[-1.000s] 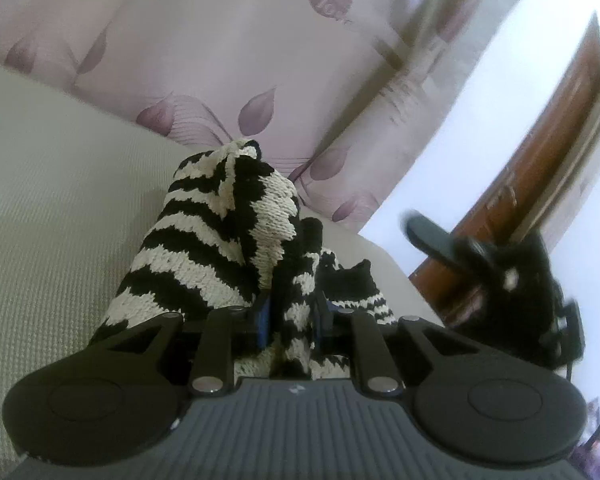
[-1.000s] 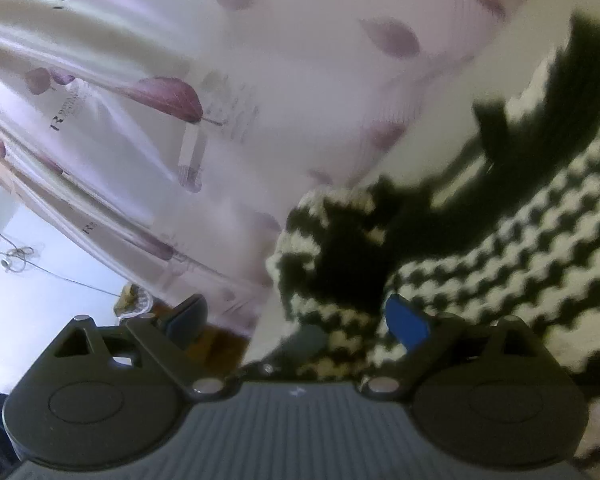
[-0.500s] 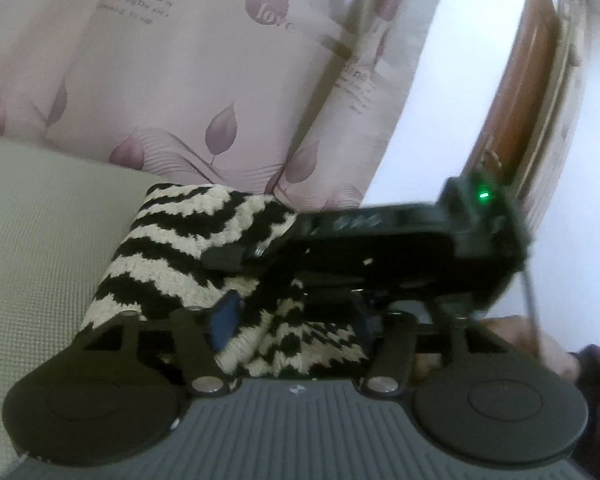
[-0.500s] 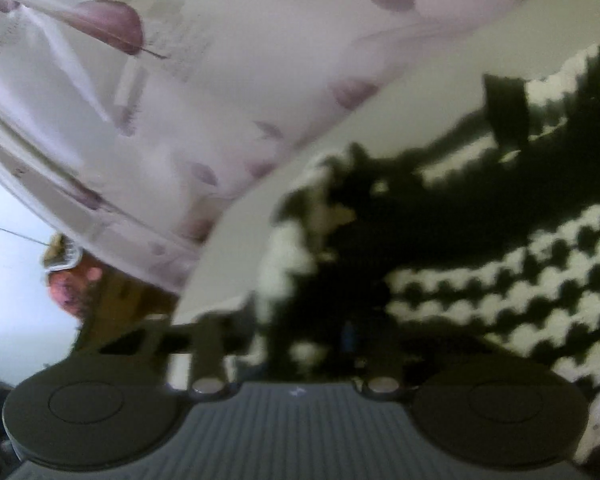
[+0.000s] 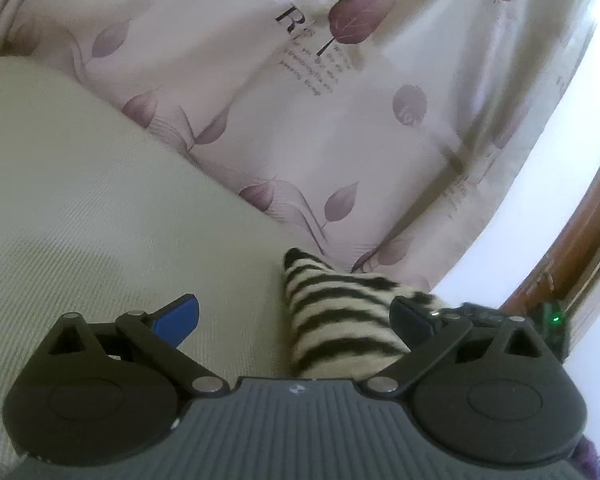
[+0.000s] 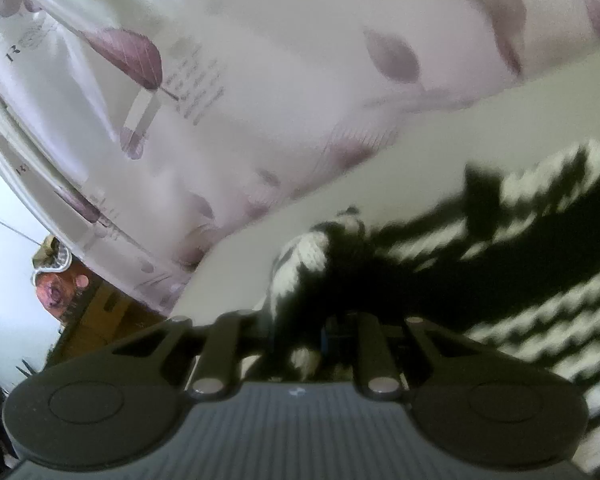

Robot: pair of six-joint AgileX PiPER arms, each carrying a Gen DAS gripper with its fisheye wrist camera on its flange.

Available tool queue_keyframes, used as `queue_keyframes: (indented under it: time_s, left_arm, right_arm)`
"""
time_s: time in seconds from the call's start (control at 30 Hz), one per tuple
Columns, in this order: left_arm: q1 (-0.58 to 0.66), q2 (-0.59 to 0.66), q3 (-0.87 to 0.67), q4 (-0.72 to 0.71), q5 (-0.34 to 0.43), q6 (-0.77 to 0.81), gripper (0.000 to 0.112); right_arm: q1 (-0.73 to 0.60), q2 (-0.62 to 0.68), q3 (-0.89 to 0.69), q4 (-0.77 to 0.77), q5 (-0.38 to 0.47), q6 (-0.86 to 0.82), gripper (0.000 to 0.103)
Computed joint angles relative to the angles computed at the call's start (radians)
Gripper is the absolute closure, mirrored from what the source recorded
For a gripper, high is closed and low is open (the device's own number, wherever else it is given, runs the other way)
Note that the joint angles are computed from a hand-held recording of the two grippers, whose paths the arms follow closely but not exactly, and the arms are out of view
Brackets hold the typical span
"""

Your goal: Fold small clothes

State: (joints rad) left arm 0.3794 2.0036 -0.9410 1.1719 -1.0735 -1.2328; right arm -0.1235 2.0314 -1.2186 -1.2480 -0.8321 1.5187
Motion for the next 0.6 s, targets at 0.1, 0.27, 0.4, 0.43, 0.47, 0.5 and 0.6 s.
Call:
queue_keyframes:
  time_s: [0.1, 0.27, 0.4, 0.43, 0.47, 0.5, 0.6]
  left_arm:
    - [-0.026, -0.007, 0.008, -0.005, -0.004, 0.04, 0.013]
    - [-0.119, -0.022, 0.012, -0.015, -0.003, 0.084, 0.012]
    - [-0.2, -0.023, -0.008, -0.037, 0.017, 0.095, 0.012]
    - [-0.221, -0.025, -0.006, -0.049, 0.024, 0.107, 0.012]
    - [-0.239, -0.026, -0.007, -0.057, 0.029, 0.116, 0.012]
    - [-0.263, -0.027, -0.013, -0.066, 0.036, 0.126, 0.012]
    - [-0.331, -0.039, -0.011, -0.115, 0.051, 0.208, 0.012]
  right_arm:
    - [-0.059, -0.037, 0.001, -0.056, 0.01, 0.015, 0.085]
    - [-0.159, -0.069, -0.026, -0.174, 0.042, 0.047, 0.085]
    - [-0.215, -0.072, -0.049, -0.258, 0.079, 0.051, 0.085]
    - [-0.224, -0.071, -0.048, -0.26, 0.088, 0.033, 0.085]
    - [-0.233, -0.07, -0.049, -0.262, 0.097, 0.014, 0.085]
    - [-0.239, -0.068, -0.049, -0.263, 0.116, -0.006, 0.085]
    - [-0.265, -0.05, -0.051, -0.237, 0.133, -0.058, 0.085]
